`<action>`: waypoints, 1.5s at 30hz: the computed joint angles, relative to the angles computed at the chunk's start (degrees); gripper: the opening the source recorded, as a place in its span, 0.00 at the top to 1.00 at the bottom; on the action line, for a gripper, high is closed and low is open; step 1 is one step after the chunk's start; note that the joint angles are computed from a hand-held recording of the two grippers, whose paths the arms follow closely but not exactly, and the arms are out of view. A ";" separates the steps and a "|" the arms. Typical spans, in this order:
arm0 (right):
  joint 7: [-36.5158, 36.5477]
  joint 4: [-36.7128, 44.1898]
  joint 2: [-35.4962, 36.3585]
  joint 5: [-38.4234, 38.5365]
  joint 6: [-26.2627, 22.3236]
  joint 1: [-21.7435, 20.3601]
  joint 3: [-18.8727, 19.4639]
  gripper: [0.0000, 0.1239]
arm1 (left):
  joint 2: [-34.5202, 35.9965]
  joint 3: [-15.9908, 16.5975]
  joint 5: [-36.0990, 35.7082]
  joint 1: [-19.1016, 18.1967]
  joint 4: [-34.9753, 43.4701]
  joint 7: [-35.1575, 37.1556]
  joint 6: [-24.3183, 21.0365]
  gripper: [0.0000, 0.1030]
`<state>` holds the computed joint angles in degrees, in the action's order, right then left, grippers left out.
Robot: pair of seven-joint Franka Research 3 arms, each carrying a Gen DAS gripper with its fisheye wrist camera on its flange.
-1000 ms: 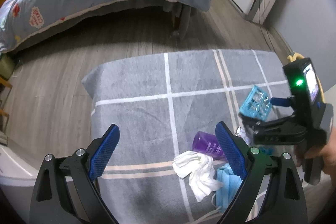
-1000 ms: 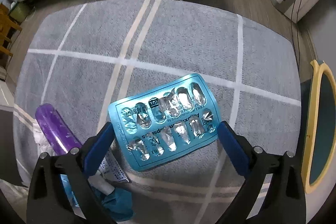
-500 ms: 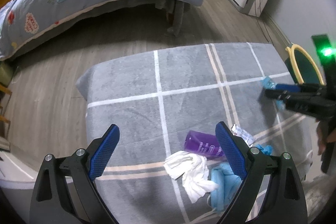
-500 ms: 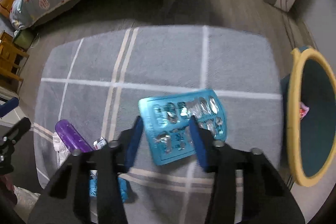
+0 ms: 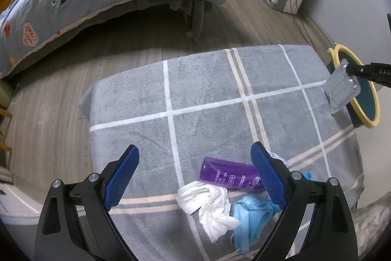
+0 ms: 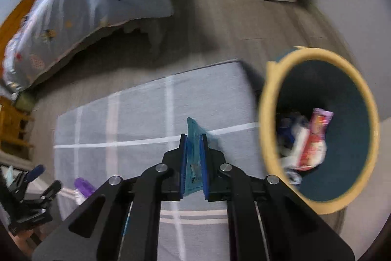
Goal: Collect trash
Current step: 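Lift the blister pack toward the bin with the right tool while the left tool grasps the blue mask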
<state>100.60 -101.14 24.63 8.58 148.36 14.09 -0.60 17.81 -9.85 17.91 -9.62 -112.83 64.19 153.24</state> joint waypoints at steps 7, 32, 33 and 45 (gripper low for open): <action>-3.82 1.12 1.46 6.87 -2.62 -2.75 1.60 0.91 | 0.93 -0.22 0.25 -0.39 1.19 0.29 -1.19 0.11; -3.44 -1.06 -1.52 2.72 -1.37 -1.24 0.59 0.91 | 1.58 -7.02 -10.52 -0.84 -1.09 16.04 0.14 0.34; -3.28 -1.94 -2.39 2.56 -0.92 -1.22 0.40 0.91 | 2.03 -7.46 -11.15 -1.17 -0.73 17.15 -0.58 0.41; -4.50 -10.67 -11.66 3.27 3.54 -2.56 0.62 0.91 | 4.38 -4.73 -3.17 -6.98 1.31 18.98 -4.36 0.72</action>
<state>96.11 -111.81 12.97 11.85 151.90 11.53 0.02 22.20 -14.58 14.74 -16.60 -111.52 83.17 148.89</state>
